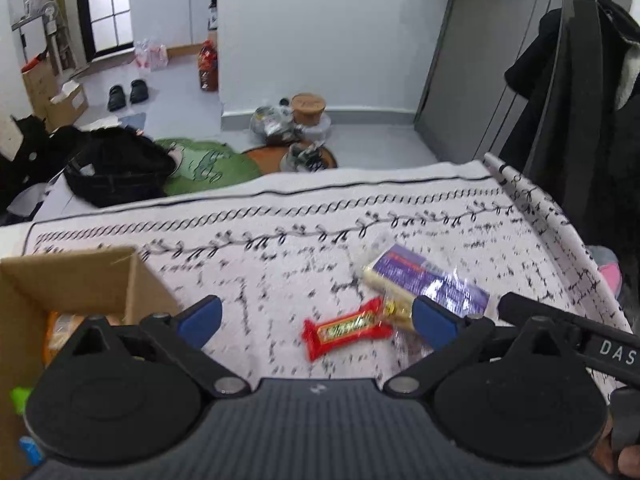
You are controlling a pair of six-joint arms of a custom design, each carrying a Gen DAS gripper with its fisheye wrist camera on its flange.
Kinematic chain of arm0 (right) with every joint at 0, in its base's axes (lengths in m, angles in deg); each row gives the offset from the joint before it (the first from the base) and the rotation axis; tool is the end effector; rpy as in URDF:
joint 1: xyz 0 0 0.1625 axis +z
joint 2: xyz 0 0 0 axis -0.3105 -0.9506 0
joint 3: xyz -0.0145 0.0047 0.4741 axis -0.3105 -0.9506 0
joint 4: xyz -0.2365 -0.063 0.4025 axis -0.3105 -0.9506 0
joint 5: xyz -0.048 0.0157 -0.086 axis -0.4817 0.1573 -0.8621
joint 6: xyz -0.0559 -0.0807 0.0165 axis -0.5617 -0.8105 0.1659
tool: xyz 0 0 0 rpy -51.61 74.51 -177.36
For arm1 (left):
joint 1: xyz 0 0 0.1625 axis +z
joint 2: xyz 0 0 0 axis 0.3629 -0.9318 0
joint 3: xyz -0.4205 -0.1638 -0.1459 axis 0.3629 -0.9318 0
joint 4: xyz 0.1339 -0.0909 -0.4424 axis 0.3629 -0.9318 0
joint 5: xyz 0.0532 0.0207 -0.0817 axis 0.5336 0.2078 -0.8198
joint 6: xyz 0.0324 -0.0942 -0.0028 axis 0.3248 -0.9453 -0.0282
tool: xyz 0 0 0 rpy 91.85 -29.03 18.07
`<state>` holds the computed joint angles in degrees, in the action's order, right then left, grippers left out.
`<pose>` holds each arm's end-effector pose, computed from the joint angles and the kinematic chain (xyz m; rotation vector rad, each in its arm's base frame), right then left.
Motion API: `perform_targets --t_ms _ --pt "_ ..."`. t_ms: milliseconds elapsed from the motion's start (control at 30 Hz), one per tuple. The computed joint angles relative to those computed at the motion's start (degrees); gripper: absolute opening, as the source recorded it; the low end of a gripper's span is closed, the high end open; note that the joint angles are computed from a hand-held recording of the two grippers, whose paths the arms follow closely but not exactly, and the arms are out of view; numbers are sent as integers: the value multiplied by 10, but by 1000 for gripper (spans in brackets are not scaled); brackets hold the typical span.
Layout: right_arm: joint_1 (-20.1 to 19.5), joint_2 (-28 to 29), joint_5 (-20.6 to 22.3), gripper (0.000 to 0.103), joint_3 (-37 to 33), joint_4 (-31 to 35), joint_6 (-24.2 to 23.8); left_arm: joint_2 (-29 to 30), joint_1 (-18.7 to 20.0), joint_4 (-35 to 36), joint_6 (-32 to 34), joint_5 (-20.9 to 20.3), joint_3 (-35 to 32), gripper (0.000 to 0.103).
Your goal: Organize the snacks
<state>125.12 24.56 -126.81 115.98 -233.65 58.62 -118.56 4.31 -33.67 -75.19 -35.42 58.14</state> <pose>0.2285 -0.3942 0.1222 0.6208 -2.6629 0.8325 -0.1856 -0.3298 0.2332 0.0104 2.2043 -0.9612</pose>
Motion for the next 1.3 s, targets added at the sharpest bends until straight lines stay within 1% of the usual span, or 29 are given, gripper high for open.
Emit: perform_targets --t_ms 100,200,333,500,567,600,667,767,833,967,1233,1300 --pt "-5 15 0 81 -11 6 1 12 13 -50 33 18 12 100" --pt "-7 27 4 77 -18 1 3 25 29 -111 77 25 23 98" --pt "-11 37 15 75 -18 -20 -3 35 43 -186 114 33 42 87" --pt "-19 41 29 69 -22 -14 5 49 50 -261 134 67 62 76" --pt "-20 43 30 68 -23 -12 7 54 58 -298 153 64 67 68" --pt "-19 45 28 68 -23 -11 6 57 63 -319 163 59 69 66" --pt "-18 46 25 68 -24 -5 5 62 74 -344 174 43 70 58" --pt "-14 47 14 68 -24 7 -8 66 84 -339 176 15 66 49" --pt "-12 46 10 68 -23 9 -14 62 85 -326 162 0 66 48" --pt "-8 39 4 68 -20 24 -23 51 75 -296 135 -15 70 48" --pt "7 26 -11 69 -14 65 -55 53 51 -232 132 -34 62 48" --pt "10 26 -15 69 -13 67 -63 55 49 -223 141 -47 59 48"
